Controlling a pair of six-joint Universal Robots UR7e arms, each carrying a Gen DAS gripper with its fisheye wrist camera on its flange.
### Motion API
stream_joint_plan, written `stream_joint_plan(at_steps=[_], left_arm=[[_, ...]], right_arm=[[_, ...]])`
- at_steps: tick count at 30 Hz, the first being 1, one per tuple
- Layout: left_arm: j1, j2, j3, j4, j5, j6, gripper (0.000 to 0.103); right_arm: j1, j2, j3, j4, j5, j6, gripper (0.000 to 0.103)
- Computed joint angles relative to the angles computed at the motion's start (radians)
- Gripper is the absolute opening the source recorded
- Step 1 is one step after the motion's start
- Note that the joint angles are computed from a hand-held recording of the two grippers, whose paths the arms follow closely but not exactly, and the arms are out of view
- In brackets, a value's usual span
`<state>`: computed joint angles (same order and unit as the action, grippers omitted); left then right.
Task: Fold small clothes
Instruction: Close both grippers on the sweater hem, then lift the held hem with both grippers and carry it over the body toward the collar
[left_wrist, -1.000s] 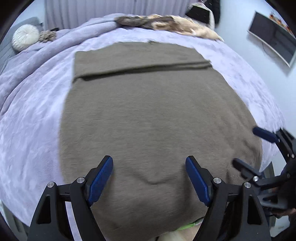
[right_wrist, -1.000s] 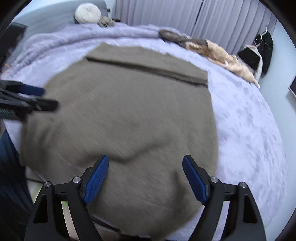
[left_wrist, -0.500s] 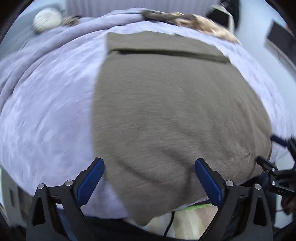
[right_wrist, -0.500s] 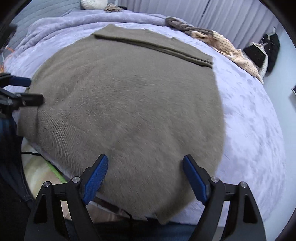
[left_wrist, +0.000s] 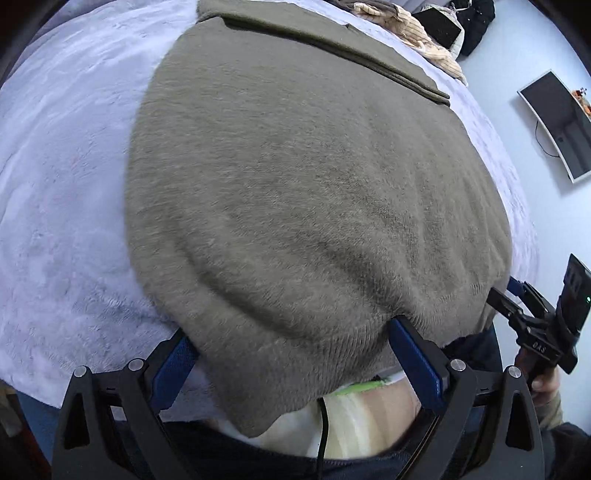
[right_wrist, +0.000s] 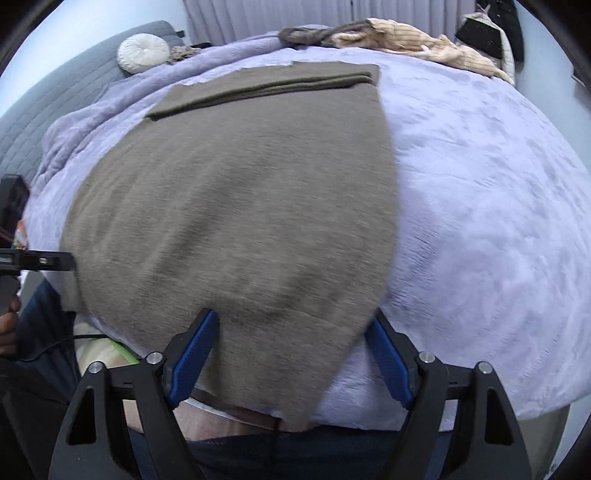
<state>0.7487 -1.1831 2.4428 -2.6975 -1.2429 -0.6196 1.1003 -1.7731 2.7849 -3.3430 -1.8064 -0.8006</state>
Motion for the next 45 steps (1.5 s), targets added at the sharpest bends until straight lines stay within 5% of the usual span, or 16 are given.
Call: stream_joint_plan(at_steps=[4, 6, 9, 11, 16, 17, 19, 20, 21, 26, 31, 45], left_arm=[[-0.029, -0.022, 0.022, -0.015, 0.029, -0.016, 0.077], [-0.009, -0.030, 0.031, -0.051, 0.022, 0.006, 0.060], [0.000, -0.029, 0.051, -0.095, 0.007, -0.003, 0.064], [0.031, -0.034, 0.047, -0.084, -0.033, 0.016, 0.084], [-0.023, -0.006, 0.031, -0.041, 0.019, 0.020, 0.083], [-0.035, -0.003, 0.026, -0.029, 0.039, 0.011, 0.072], [-0.039, -0.025, 0.034, -0.027, 0.048, -0.003, 0.049], [-0.036, -0.046, 0.043, -0.035, 0.038, -0.008, 0.024], [-0.028, -0.065, 0.048, -0.048, 0.012, -0.010, 0.011], [-0.081, -0.138, 0.059, -0.062, 0.043, -0.027, 0.011], [-0.112, -0.163, 0.024, -0.095, 0.103, 0.022, 0.011], [-0.052, -0.030, -0.173, -0.133, 0.181, 0.074, 0.011]], right_arm=[[0.003, 0.025, 0.005, -0.030, 0.024, -0.003, 0.067], [-0.018, -0.028, 0.007, 0.032, 0.060, -0.008, 0.049], [-0.048, -0.098, 0.007, 0.138, 0.112, -0.031, 0.042], [-0.059, -0.102, 0.004, 0.160, 0.122, -0.042, 0.046], [-0.087, -0.098, -0.003, 0.178, 0.165, -0.009, 0.055], [-0.079, -0.081, 0.002, 0.151, 0.156, -0.009, 0.054], [-0.042, -0.045, 0.004, 0.100, 0.116, -0.008, 0.037], [-0.040, -0.066, -0.001, 0.137, 0.121, -0.006, 0.013], [-0.051, -0.107, -0.014, 0.215, 0.151, 0.009, 0.012], [-0.071, -0.294, -0.045, 0.439, 0.279, 0.025, 0.011], [-0.047, -0.361, -0.090, 0.524, 0.366, 0.060, 0.011], [0.126, -0.164, -0.200, 0.298, 0.279, 0.268, 0.011]])
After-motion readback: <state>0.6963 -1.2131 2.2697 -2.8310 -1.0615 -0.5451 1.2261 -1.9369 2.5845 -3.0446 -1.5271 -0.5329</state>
